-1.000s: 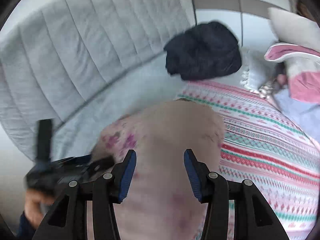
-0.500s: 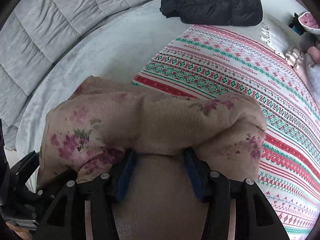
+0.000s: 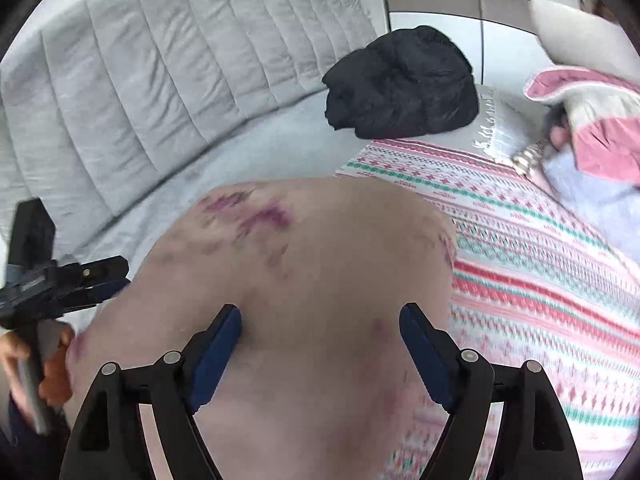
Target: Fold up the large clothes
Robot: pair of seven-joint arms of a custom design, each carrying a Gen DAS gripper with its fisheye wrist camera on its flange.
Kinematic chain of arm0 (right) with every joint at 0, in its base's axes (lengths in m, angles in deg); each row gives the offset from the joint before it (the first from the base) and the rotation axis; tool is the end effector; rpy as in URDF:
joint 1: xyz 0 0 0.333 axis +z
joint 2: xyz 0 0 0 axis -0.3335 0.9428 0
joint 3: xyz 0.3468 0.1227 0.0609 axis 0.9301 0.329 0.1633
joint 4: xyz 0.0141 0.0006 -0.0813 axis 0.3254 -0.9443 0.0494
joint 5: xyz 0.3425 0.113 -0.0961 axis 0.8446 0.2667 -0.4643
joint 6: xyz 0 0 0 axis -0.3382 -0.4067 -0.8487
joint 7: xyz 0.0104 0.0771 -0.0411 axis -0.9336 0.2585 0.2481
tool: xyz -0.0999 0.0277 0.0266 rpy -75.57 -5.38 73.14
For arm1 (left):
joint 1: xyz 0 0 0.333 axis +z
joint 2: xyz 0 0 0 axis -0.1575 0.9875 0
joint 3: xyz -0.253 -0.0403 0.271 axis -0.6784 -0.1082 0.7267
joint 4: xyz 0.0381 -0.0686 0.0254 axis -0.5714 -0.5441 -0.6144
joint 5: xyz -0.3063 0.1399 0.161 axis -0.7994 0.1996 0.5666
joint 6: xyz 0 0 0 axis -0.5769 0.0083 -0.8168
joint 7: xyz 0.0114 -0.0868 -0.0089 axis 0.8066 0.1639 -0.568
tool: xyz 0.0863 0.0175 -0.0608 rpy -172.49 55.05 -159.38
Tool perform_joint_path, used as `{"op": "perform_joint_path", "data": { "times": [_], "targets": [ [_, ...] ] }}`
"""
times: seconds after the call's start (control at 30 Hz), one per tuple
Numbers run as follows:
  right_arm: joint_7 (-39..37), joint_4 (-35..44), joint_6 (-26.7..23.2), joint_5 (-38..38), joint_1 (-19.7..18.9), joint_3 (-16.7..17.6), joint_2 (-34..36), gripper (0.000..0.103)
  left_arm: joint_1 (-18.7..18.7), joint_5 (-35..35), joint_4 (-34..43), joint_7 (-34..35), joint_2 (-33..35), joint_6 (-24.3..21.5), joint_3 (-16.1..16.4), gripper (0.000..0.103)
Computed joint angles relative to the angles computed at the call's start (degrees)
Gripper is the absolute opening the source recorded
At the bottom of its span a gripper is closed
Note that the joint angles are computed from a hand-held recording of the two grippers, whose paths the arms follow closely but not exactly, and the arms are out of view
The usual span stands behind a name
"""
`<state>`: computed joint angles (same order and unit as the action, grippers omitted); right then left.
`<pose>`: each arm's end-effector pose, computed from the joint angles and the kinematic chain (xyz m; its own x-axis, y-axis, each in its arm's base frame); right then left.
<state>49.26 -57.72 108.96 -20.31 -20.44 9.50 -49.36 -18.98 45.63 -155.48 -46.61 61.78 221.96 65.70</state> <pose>0.7181 0.0526 0.3836 0.6630 -0.7153 -0.2210 -0.6354 -0.3815 -0.6714 0.5641 -0.1013 0.3686 0.3694 -0.7284 0.5770 -0.5808 -0.6657 -0.4686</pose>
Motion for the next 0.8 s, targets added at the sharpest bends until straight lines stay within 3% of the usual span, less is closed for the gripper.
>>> {"op": "perform_joint_path", "data": {
  "times": [0.07,0.13,0.17,0.33,0.4,0.5,0.6,0.7,0.8],
  "targets": [
    [2.7,0.6,-5.9,0.7,-2.4,-0.3,0.4,0.084,3.1,3.0,-0.8,-1.6,-0.1,-0.4,-2.8,0.093],
    [6.8,2.3,-11.1,0.5,-3.7,-1.0,1.8,0.084,10.3,10.3,-1.1,-6.2,0.9,0.7,-9.2,0.093],
    [8.9,3.4,-12.7,0.0,-3.9,-1.4,2.7,0.084,12.1,12.8,-1.4,-8.1,1.4,1.7,-10.7,0.093],
    [9.9,3.8,-16.4,1.3,-5.9,-1.4,3.3,0.085,12.4,17.4,-1.7,-12.4,3.3,4.4,-10.7,0.093],
    [11.0,4.7,-18.3,1.0,-6.3,-1.7,4.1,0.086,15.5,22.0,-0.3,-16.1,5.3,4.5,-13.4,0.093],
    [13.5,7.8,-23.0,1.0,-7.9,-1.5,6.5,0.089,16.6,25.6,0.2,-19.2,7.1,8.1,-13.8,0.093],
    [17.8,12.2,-29.6,1.5,-10.2,-1.1,10.6,0.092,16.0,27.9,1.2,-20.3,7.2,6.6,-12.9,0.094],
    [20.9,15.5,-34.6,1.7,-11.9,-0.5,14.2,0.098,19.0,33.7,4.3,-24.6,9.2,3.3,-16.1,0.094],
    [22.8,17.8,-37.7,2.5,-13.0,0.4,17.1,0.103,16.2,32.5,4.7,-23.3,9.1,2.4,-13.8,0.094]
  ]
}}
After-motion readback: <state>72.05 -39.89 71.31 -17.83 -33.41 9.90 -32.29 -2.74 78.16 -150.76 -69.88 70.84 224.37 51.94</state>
